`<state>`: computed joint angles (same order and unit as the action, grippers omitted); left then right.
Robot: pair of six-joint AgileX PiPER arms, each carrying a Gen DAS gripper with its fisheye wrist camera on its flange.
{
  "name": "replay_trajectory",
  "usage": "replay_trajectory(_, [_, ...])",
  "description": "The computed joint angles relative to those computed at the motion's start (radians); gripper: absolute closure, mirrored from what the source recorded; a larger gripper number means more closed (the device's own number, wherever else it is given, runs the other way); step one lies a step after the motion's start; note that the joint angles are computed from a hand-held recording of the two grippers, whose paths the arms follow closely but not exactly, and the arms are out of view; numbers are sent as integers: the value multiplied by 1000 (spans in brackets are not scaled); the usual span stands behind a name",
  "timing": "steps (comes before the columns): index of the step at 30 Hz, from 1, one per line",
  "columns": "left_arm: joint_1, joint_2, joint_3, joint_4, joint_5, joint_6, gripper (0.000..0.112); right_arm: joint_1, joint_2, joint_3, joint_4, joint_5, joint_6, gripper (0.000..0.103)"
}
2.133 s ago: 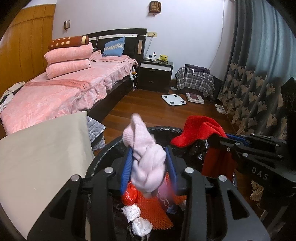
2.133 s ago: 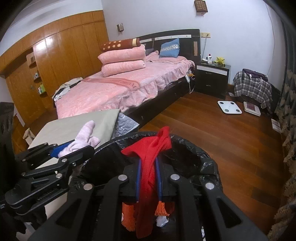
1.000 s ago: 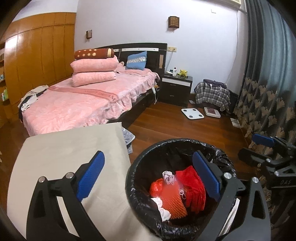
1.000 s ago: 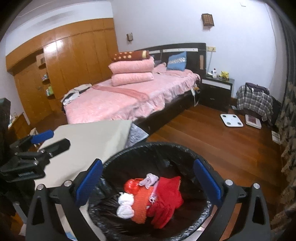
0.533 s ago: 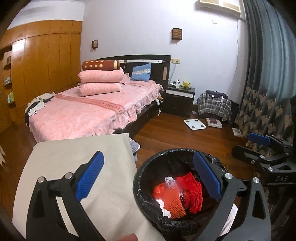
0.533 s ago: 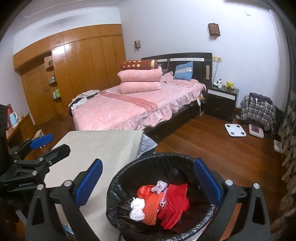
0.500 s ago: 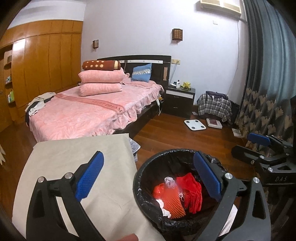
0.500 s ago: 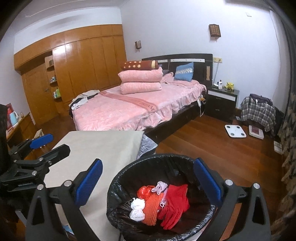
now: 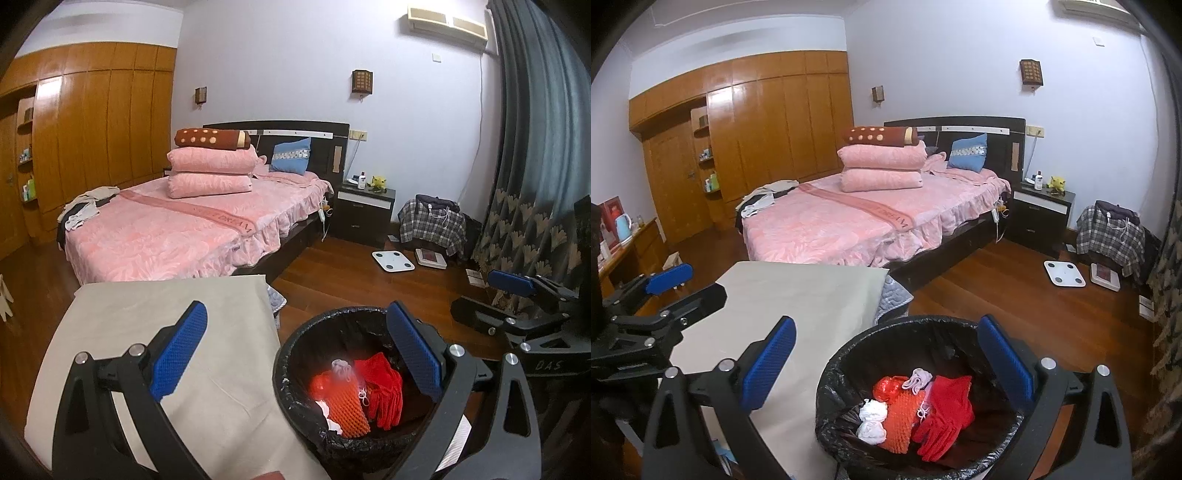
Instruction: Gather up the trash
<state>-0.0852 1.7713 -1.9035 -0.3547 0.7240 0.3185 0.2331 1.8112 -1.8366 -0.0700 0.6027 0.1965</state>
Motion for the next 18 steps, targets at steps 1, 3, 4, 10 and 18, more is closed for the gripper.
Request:
replay_trajectory(1, [1, -2, 3, 0, -1, 1, 17, 2, 1, -3, -3, 2, 2, 6])
replay_trajectory(3, [6, -7, 10, -8, -4, 6, 17, 8, 3, -6, -9, 5, 5, 6])
replay_trajectory(4, [5, -7, 8, -6, -3, 4, 17, 7, 4, -9, -7, 7, 2, 6])
replay_trajectory(10, [11, -8, 4, -9, 0, 8, 17, 11, 10, -22, -4, 13, -4, 6])
replay_trajectory(18, [10, -8, 0, -1, 1, 6, 17, 17, 20, -41, -8, 24, -3, 6])
